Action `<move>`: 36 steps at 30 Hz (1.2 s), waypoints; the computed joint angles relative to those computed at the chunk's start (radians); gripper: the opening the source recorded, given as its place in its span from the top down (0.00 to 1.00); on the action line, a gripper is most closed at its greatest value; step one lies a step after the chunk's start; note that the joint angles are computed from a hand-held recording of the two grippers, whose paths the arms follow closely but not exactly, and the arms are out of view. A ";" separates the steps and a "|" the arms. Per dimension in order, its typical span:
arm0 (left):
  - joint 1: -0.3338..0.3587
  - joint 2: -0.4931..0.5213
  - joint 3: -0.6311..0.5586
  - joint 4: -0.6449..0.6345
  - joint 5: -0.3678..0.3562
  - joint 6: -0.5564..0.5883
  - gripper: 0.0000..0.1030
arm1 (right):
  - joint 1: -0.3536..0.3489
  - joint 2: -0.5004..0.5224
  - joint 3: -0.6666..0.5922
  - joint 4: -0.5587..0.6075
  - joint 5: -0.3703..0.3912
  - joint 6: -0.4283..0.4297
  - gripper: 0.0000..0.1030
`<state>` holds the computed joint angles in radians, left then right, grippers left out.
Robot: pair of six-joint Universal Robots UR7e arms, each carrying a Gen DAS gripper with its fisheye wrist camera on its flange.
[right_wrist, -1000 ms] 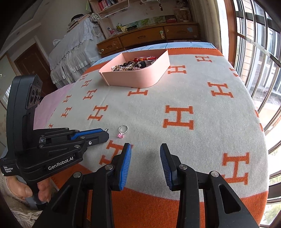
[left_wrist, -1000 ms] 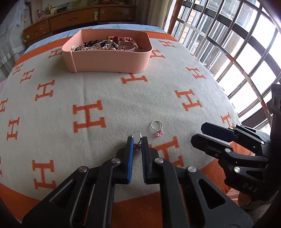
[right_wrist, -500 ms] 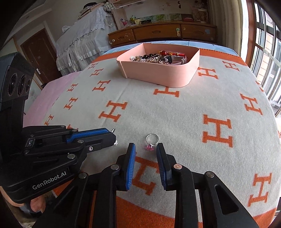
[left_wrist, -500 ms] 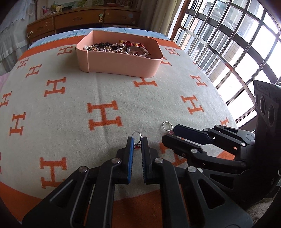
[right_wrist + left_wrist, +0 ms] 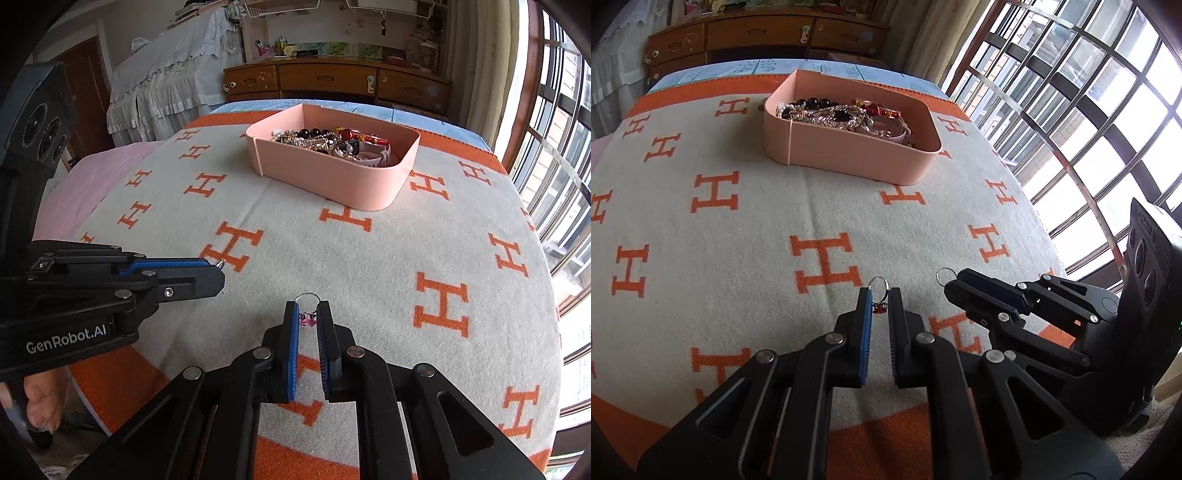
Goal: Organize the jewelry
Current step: 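Carry both rings into the pink tray and open both tools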
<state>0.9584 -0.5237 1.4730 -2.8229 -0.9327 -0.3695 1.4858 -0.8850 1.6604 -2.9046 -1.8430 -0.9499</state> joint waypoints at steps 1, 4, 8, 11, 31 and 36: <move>0.000 -0.008 -0.010 0.004 -0.004 0.012 0.94 | 0.007 -0.006 -0.010 0.011 0.011 0.002 0.91; -0.006 -0.021 -0.069 0.028 0.016 0.069 0.94 | 0.036 -0.018 -0.061 0.051 0.060 0.012 0.91; -0.009 -0.012 -0.198 0.084 0.042 0.148 0.94 | 0.083 -0.009 -0.178 0.118 0.135 0.039 0.91; -0.007 0.024 -0.325 0.139 0.081 0.208 0.94 | 0.112 0.031 -0.292 0.155 0.170 0.067 0.91; 0.089 0.290 -0.790 0.384 0.201 0.209 0.21 | 0.065 0.345 -0.771 0.455 0.056 0.288 0.73; 0.067 0.233 -0.670 0.289 0.227 0.216 0.21 | 0.059 0.285 -0.659 0.361 0.080 0.287 0.64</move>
